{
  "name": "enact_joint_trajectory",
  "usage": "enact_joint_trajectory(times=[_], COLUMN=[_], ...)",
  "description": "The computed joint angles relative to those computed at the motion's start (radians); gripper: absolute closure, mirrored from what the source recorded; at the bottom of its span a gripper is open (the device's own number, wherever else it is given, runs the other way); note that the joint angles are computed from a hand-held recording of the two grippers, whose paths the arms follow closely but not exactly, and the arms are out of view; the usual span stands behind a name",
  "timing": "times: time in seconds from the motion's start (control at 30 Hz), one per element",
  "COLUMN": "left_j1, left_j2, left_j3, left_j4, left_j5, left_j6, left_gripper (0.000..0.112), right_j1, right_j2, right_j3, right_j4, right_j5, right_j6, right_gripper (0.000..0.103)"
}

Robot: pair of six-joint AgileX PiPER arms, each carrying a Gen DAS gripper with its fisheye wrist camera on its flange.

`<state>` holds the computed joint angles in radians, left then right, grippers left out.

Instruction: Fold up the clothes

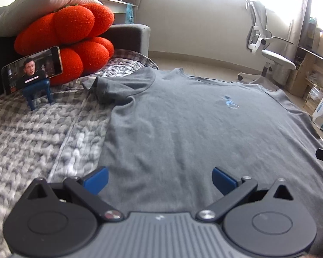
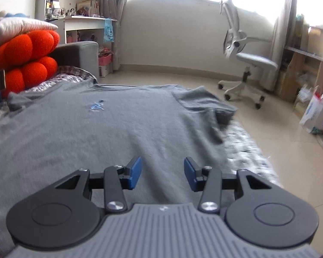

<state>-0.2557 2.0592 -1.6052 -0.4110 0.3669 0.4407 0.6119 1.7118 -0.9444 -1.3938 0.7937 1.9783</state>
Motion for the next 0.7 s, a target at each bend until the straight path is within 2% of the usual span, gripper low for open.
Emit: enact_joint_trajectory(times=[0.13,0.2,0.23,0.37,0.43,0.5,0.53,0.6,0.7], left_j1=[-0.021,-0.024,-0.018,0.002,0.009,0.007,0.006,0.006,0.007], left_j2=[0.064,0.049,0.044,0.051,0.055,0.054,0.054,0.055,0.055], left_j3=[-0.051,0.005,0.015,0.003,-0.002,0.004,0.006,0.006,0.008], left_j4=[0.214,0.200,0.163,0.103,0.079,0.080,0.084,0.081,0.072], left_j5=[0.000,-0.069,-0.073,-0.056,-0.051,-0.059,-0.063,-0.067,-0.071], left_j6=[-0.186,-0.138,-0.103,-0.056,-0.039,-0.039,-0.044,-0.041,-0.031], left_gripper=[0.010,0.010,0.010,0.010,0.010,0.010,0.010,0.010,0.010], right_j1=[-0.082,-0.131,-0.160,-0.263,-0.313,-0.331,-0.339,-0.342,-0.313], right_j2=[0.057,0.065,0.055,0.070,0.075,0.094,0.093,0.076,0.092], right_j3=[-0.055,-0.050,-0.037,-0.093,-0.119,-0.176,-0.185,-0.172,-0.183], right_j4=[0.018,-0.007,-0.030,0.080,0.116,0.208,0.219,0.167,0.099], right_j5=[-0.116,-0.164,-0.184,-0.140,-0.150,-0.109,-0.115,-0.165,-0.175], right_j6=[-0.072,-0.038,0.002,-0.071,-0.091,-0.155,-0.153,-0.096,-0.079], right_gripper=[0.056,0.055,0.055,0.055,0.055,0.051,0.051,0.051,0.051])
